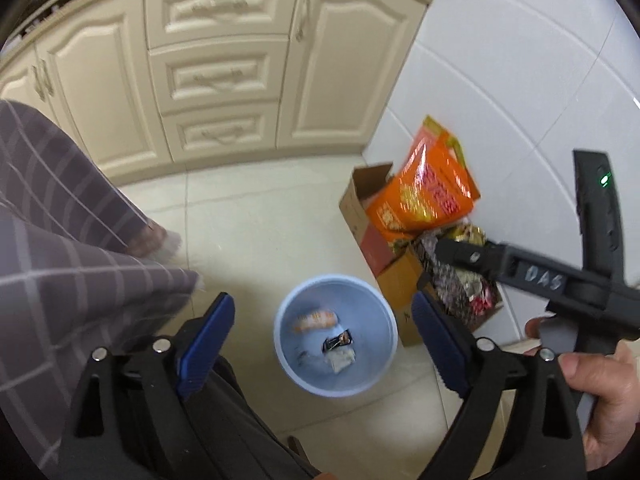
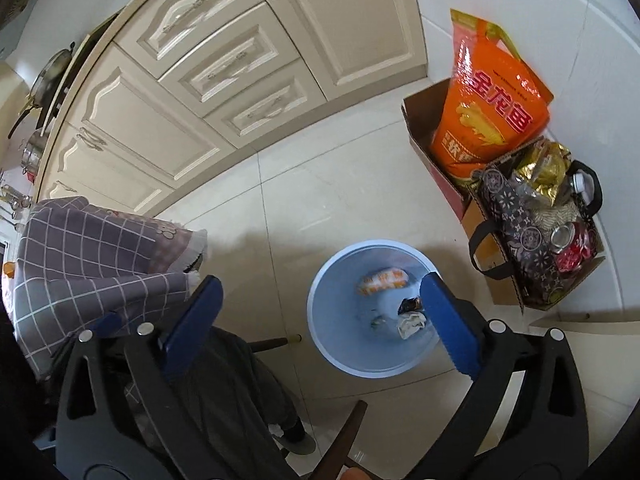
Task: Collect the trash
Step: 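Return both tools from the bin to the table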
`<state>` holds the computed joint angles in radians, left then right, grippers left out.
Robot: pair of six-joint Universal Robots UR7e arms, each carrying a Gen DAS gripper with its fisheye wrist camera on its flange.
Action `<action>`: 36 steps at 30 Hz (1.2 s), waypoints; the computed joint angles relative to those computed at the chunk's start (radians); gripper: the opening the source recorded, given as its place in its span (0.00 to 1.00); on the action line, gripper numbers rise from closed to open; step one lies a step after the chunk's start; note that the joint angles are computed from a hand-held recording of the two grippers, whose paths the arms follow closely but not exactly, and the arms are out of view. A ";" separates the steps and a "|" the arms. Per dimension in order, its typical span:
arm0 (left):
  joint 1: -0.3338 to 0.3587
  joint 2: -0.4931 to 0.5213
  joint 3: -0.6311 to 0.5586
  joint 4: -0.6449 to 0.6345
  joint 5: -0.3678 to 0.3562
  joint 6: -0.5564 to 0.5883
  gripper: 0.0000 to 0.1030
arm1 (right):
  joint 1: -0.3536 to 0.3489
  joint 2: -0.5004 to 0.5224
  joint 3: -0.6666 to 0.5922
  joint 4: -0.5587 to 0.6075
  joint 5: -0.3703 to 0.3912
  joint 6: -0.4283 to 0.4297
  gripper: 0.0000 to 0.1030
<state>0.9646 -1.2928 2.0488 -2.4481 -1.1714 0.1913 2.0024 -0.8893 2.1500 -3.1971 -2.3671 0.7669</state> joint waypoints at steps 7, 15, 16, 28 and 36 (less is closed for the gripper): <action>-0.048 -0.081 0.003 -0.039 0.020 -0.011 0.88 | 0.058 0.005 -0.057 0.037 -0.040 -0.030 0.94; -0.100 -0.194 0.003 -0.095 0.026 -0.008 0.89 | 0.149 0.027 -0.176 0.035 -0.077 -0.152 0.94; -0.105 -0.211 0.002 -0.102 0.032 -0.011 0.89 | 0.159 0.034 -0.195 0.032 -0.077 -0.170 0.94; -0.142 -0.360 -0.024 -0.214 0.222 0.019 0.89 | 0.248 0.206 -0.521 0.060 0.036 -0.433 0.94; -0.099 -0.421 -0.077 -0.284 0.406 0.033 0.89 | 0.297 0.366 -0.797 0.156 0.111 -0.556 0.94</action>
